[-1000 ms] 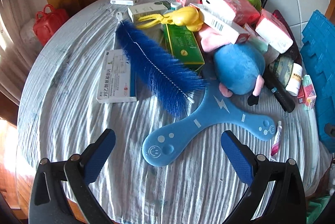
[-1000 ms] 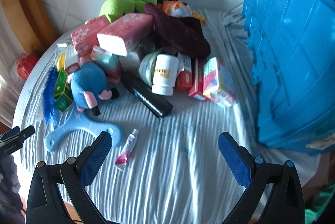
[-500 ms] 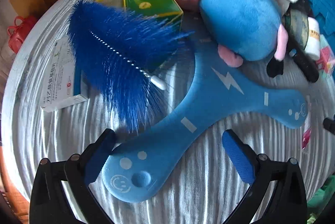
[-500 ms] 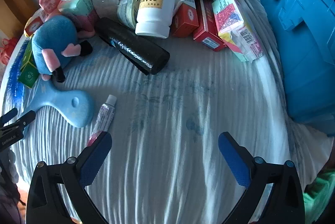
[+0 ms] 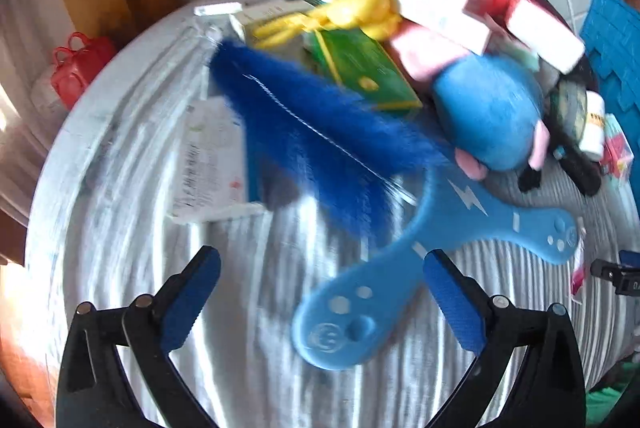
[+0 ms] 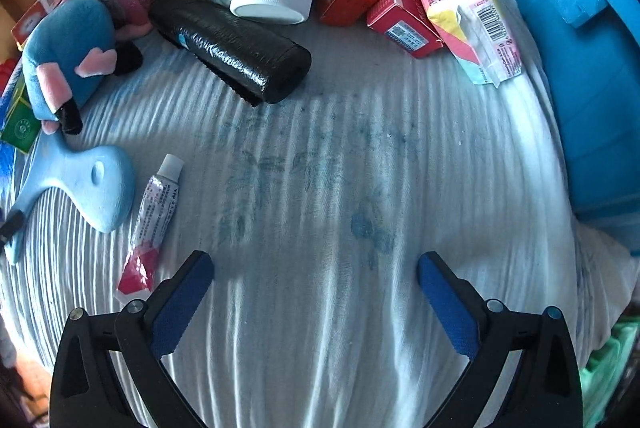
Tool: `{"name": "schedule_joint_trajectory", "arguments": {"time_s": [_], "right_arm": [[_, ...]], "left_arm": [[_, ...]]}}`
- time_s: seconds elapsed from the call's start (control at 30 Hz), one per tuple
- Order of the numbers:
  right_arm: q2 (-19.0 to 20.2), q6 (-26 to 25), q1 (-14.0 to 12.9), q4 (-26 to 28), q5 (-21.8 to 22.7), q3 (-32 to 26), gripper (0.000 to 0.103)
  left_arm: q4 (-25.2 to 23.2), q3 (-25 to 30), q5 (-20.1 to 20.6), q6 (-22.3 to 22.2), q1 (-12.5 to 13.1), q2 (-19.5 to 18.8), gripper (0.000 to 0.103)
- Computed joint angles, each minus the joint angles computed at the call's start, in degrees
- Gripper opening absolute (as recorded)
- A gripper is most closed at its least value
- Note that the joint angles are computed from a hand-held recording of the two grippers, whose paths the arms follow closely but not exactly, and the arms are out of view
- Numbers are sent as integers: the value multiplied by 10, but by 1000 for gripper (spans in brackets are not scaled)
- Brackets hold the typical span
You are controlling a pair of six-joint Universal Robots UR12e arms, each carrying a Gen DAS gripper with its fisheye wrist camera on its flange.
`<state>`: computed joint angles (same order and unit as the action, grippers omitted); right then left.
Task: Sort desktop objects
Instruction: 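Grasp the white paracetamol box with the left tool while the right tool grasps the black cylinder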
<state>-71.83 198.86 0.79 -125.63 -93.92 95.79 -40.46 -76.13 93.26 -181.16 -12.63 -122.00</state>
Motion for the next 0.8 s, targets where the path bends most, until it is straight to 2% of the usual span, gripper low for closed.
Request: {"name": "schedule_joint_trajectory", "arguments": {"time_s": [0.1, 0.13, 0.2, 0.33, 0.43, 0.5, 0.57, 0.63, 0.67, 0.73, 0.8], "right_arm": [[-1, 5, -10, 23, 34, -12, 103], [-5, 2, -14, 2, 52, -10, 103], [-4, -20, -12, -24, 50, -16, 103], [15, -76, -6, -56, 30, -51, 103], [36, -81, -8, -44, 23, -82, 103], [65, -76, -4, -29, 18, -114, 102], [83, -77, 0, -22, 9, -125, 95], [91, -74, 2, 2, 11, -139, 62], [91, -75, 3, 12, 17, -142, 55], [87, -92, 6, 26, 40, -144, 48], [83, -108, 6, 43, 72, -145, 48]], "left_arm": [[-24, 30, 49, -22, 11, -14, 103], [-34, 37, 59, -27, 14, -21, 103], [-74, 63, 64, -29, 18, -36, 103], [-119, 95, 44, -30, 23, -61, 103], [-122, 124, 17, -45, 27, -88, 103], [-119, 134, 2, -57, 28, -99, 103], [-118, 141, -8, -78, 30, -106, 103], [-106, 131, -6, -80, 29, -101, 90], [-98, 121, -8, -74, 29, -95, 76], [-100, 101, -13, -67, 31, -81, 72], [-89, 74, -15, -61, 32, -66, 72]]}}
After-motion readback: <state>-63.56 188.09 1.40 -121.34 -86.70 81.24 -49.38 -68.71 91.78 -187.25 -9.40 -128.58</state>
